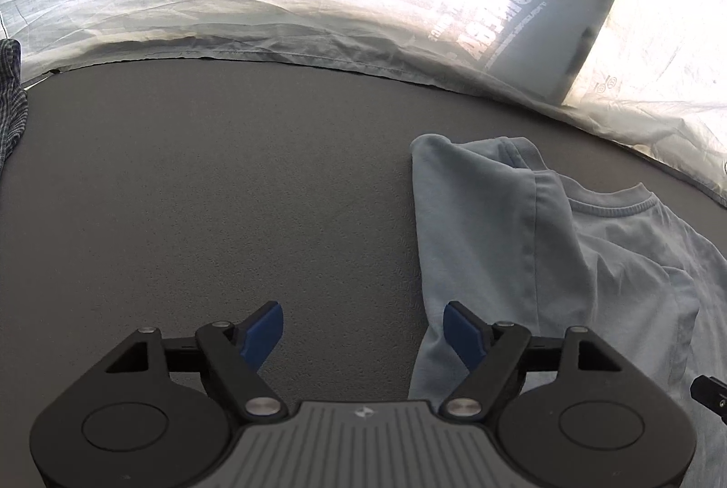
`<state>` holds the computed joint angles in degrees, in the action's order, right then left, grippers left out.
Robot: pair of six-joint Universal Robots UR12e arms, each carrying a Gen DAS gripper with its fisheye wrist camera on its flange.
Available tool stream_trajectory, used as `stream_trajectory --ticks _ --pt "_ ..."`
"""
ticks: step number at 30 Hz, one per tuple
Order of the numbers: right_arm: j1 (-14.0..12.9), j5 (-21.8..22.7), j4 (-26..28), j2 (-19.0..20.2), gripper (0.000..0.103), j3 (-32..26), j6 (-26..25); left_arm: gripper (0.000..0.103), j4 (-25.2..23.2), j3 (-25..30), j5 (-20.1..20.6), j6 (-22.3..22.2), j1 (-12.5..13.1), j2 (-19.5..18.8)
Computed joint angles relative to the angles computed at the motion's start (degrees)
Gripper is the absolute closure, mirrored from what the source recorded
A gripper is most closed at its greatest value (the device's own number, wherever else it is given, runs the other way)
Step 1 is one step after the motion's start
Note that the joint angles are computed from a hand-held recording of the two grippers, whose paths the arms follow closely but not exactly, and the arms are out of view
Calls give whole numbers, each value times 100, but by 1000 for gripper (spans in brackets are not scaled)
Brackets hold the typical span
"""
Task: Fold clothes
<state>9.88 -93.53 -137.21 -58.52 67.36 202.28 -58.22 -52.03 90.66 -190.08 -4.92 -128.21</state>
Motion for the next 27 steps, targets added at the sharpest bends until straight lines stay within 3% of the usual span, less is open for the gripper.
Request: stream_trajectory --ticks 7,10,12,18,23,27 --pt "-108 852 -205 -374 81 593 1476 23 -206 -311 -10 -21 -47 257" --pt "-197 1388 -413 -359 66 666 2110 23 -344 -418 -65 -31 -55 341" --pt "-254 1708 -666 -342 66 723 2520 23 -378 -479 7 59 -77 376" --pt "-336 2145 -1097 -309 63 793 2902 20 -323 -637 122 244 -118 444" --pt "-366 2383 -1272 -321 55 867 2867 13 -190 -714 184 277 -150 456" --pt "-290 2085 -600 -269 57 659 2410 5 -86 -757 174 380 -164 450"
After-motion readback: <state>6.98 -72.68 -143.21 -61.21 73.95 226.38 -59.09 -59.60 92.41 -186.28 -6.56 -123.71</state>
